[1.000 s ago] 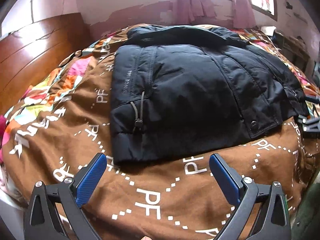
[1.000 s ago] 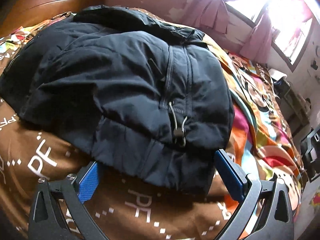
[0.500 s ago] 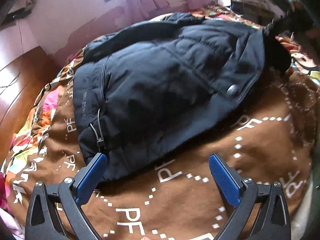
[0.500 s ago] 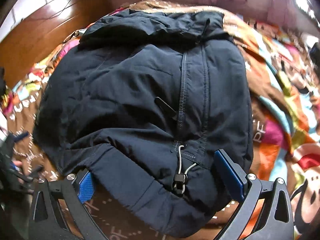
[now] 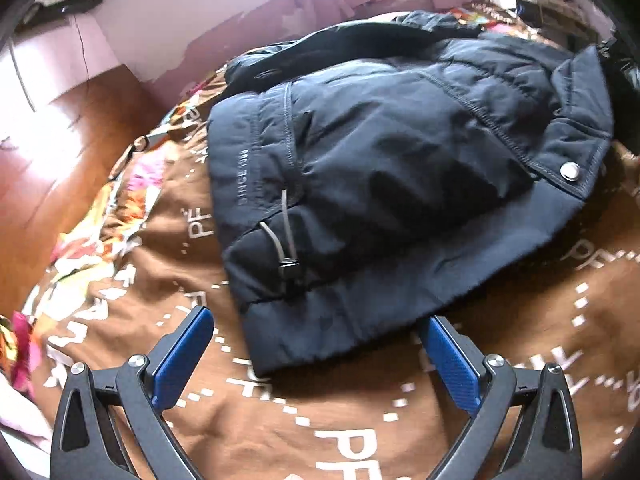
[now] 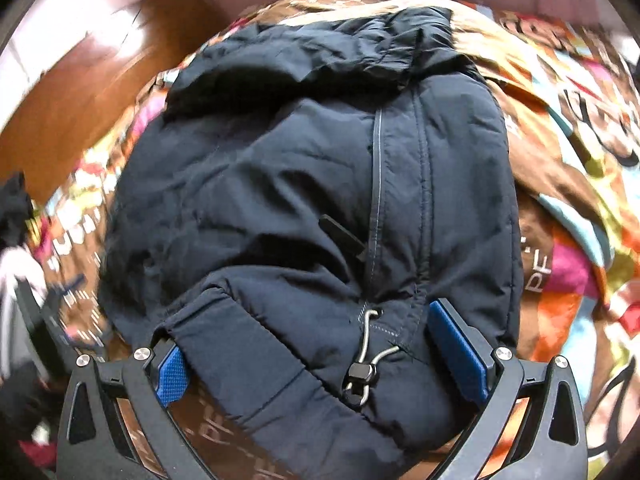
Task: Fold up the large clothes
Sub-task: 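Close the left tool on the jacket edge while the right tool grasps it too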
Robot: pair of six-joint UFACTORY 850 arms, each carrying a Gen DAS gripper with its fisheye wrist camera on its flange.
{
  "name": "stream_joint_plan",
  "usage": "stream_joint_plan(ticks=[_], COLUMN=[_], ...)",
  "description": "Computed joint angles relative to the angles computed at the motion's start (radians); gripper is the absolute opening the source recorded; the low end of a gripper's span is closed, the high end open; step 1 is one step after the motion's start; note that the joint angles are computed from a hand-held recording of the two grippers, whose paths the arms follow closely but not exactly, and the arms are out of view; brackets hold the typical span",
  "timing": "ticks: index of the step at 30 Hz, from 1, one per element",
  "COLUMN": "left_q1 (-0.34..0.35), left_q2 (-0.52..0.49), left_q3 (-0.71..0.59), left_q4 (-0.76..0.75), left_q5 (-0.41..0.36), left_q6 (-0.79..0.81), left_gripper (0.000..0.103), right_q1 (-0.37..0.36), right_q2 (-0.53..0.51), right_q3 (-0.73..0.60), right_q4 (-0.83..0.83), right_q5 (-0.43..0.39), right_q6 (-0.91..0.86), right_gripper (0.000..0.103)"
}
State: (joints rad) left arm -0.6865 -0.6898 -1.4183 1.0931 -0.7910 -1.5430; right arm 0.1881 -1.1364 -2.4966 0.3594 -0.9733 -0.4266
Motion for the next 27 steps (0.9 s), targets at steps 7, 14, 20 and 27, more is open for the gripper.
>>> stream_joint_plan(ticks=[7, 14, 20, 27], left_q1=[0.025, 0.005, -0.038, -0.022], left_q2=[0.006, -0.041, -0.108, -0.117], left_q3=[0.023, -0.02, -0.081, -0.127], left_q4=[-0.026, 0.028, 0.153, 0.132], left_q5=[0.05, -0.031, -0.201, -0.213], left_q6=[0.067, 0.064, 0.053, 0.098], left_gripper=[0.103, 0.103, 0.098, 0.03], right_q1=[-0.019, -0.036, -0.02, -0.005], right_q2=[0.114, 0.189, 0.29, 0.348], right_q3=[0.225, 0.384, 0.565, 0.662], right_q4=[0.022, 0.12, 0.139, 0.101], right_q5=[0.086, 0.183, 0.331, 0.382], right_q6=[-0.058, -0.133, -0.299, -0.37], right_gripper=[0.102, 0.102, 0.102, 0.102])
